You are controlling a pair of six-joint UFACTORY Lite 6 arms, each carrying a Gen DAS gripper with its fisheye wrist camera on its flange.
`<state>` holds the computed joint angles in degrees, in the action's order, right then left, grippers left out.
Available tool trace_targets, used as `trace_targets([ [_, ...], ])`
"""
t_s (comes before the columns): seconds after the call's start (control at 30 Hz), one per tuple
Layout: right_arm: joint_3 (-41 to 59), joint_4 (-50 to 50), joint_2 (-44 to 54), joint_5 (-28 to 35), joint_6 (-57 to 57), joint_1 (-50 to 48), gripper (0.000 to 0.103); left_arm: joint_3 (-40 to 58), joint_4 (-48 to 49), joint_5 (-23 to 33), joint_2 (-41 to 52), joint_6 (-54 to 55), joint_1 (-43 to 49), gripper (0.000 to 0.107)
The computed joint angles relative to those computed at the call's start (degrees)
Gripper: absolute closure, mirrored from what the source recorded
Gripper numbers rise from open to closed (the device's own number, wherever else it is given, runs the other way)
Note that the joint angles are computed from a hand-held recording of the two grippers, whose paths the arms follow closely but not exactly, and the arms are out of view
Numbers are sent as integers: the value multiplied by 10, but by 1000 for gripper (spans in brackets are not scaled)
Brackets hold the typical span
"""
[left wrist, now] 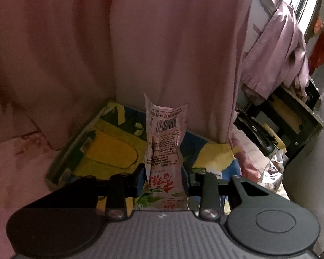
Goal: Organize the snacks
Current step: 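Lift and carry the drink pouch and nut bar over the yellow tray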
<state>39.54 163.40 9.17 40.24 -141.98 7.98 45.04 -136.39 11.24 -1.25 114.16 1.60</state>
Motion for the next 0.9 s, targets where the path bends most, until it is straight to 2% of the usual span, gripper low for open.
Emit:
trace_targets([
  [0.1,49,-7,50,-5,-13,1,57,38,-53,8,59,66,1,70],
  [0.23,89,12,94,-31,-45,8,57,98,-15,10,141,31,3,70],
  [0.37,127,22,129,-71,-79,17,57,125,-43,5,189,66,-7,69],
  [0.57,156,44,167,-97,-128,29,57,140,-82,-13,223,111,-24,69],
  [0.67,166,53,183,-100,-141,32,57,144,-132,-19,229,172,-29,69],
  [0.9,182,64,204,-108,-157,40,57,156,-121,-17,242,159,-26,68],
])
